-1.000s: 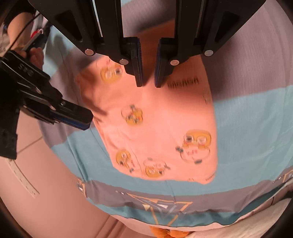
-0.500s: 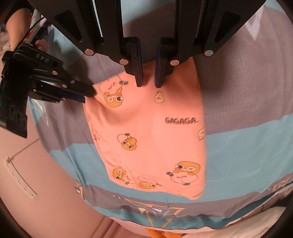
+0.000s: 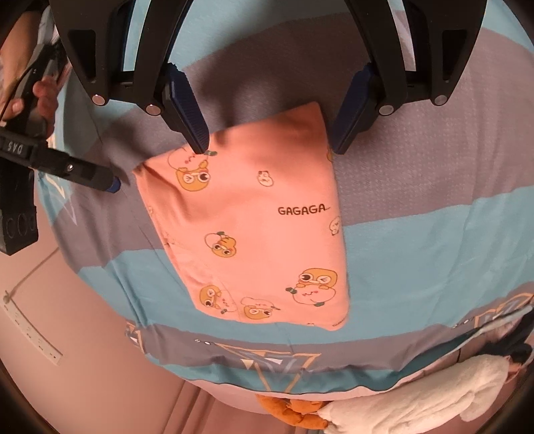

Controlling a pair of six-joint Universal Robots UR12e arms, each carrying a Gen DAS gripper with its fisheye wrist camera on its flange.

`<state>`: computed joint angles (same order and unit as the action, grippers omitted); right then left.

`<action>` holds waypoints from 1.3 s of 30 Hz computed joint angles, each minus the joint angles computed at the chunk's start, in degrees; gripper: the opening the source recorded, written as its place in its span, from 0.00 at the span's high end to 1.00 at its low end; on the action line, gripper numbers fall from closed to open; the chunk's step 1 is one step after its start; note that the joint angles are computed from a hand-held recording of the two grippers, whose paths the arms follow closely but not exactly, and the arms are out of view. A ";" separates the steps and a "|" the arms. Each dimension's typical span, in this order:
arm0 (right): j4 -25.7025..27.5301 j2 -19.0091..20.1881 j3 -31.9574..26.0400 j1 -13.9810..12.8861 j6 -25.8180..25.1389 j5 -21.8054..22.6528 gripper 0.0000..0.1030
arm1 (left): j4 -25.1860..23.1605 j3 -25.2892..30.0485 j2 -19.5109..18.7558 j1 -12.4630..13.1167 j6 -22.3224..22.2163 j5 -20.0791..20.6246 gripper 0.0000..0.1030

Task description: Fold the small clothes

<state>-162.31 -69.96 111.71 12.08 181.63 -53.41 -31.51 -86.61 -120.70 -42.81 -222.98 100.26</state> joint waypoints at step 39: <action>2.08 12.46 -14.61 0.55 12.78 11.28 0.24 | 22.60 -1.56 -4.92 9.15 -12.19 -20.80 0.02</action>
<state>-160.23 -57.50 97.10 12.63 194.41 -42.13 -8.91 -88.18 -125.62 -33.66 -235.17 79.47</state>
